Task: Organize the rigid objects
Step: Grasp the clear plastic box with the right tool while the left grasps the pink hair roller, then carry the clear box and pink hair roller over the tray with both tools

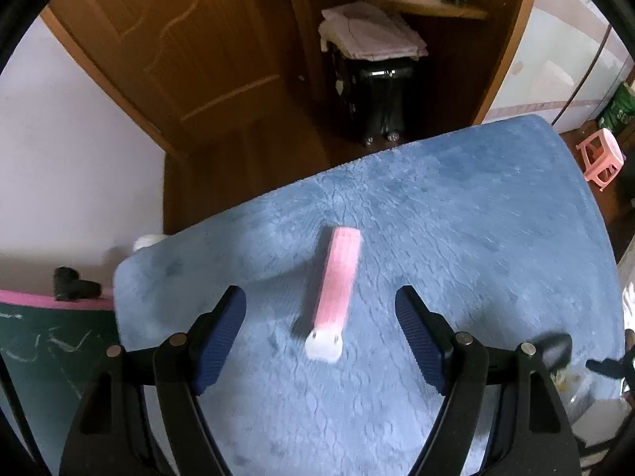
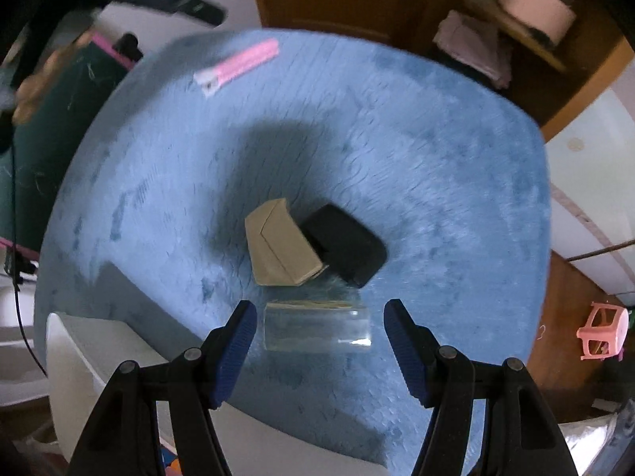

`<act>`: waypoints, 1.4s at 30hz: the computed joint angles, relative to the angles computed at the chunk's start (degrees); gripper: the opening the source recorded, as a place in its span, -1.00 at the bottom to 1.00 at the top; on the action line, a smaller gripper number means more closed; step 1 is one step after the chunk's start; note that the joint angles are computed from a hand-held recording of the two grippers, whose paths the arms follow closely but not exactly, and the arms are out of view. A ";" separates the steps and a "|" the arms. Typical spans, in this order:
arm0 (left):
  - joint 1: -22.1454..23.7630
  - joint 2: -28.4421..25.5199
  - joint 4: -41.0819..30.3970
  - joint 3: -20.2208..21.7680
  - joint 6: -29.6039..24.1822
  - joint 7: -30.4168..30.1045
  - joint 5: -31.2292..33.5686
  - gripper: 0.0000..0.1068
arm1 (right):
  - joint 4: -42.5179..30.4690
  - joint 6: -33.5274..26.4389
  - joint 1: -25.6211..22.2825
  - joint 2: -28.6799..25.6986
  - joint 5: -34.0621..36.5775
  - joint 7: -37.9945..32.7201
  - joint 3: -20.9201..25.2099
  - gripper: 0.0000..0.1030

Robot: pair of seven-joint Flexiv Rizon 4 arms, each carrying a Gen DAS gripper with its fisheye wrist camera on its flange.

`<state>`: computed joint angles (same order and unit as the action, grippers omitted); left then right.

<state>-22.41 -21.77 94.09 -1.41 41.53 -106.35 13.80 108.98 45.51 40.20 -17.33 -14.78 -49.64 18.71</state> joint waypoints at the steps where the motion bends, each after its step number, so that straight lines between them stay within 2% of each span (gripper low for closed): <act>1: 0.17 -0.88 -0.67 -0.07 -0.41 0.15 -0.19 0.50 | -0.44 -0.35 0.18 -0.81 -0.15 -0.44 -0.01 0.31; 8: 1.65 -6.24 -4.01 -0.35 -3.45 2.40 -4.28 0.50 | -2.07 -2.18 0.33 -3.84 1.00 -1.10 -0.28 0.31; 12: 0.65 -7.76 -5.20 0.35 -5.17 2.69 -3.68 0.48 | -2.17 -1.53 -0.29 -4.63 2.97 -1.50 -0.05 0.30; 13: 0.32 -8.03 -5.49 0.53 -5.56 2.77 -3.22 0.42 | -1.99 -0.87 -0.52 -4.67 3.58 -1.51 0.05 0.26; 15: 0.03 -8.39 -5.42 0.41 -6.17 3.43 -3.12 0.16 | -1.67 0.33 -1.01 -4.74 4.78 -1.92 0.32 0.22; 16: 0.31 -8.56 -5.14 0.02 -6.06 3.96 -3.97 -0.02 | -1.73 0.68 -1.06 -4.91 4.97 -1.94 0.25 0.22; 17: 0.92 -8.01 -3.70 -0.57 -3.75 4.51 -5.38 -0.39 | -1.53 1.02 -1.03 -4.90 4.95 -1.78 0.15 0.22; 19: 0.80 -7.89 -3.56 -0.73 -3.91 5.12 -6.26 -0.51 | -1.21 1.44 -0.91 -4.81 4.74 -1.39 -0.01 0.21; 22: -1.05 -7.20 -3.92 0.13 -4.16 4.39 -3.66 -0.53 | -0.76 2.07 -0.90 -4.74 4.07 -0.96 -0.39 0.20; 30: -1.74 1.46 1.96 -1.41 -1.43 5.94 -3.67 -0.54 | 2.04 3.95 0.02 -1.49 1.33 4.50 -0.68 0.19; 37: -1.81 13.94 9.12 -4.43 0.42 9.40 -6.93 -0.53 | 4.85 3.12 0.28 4.39 -2.28 10.48 -0.50 0.19; 42: -2.98 22.97 14.34 -6.90 -1.01 11.04 -9.67 -0.53 | 7.37 1.95 0.15 10.57 -4.43 15.73 0.85 0.19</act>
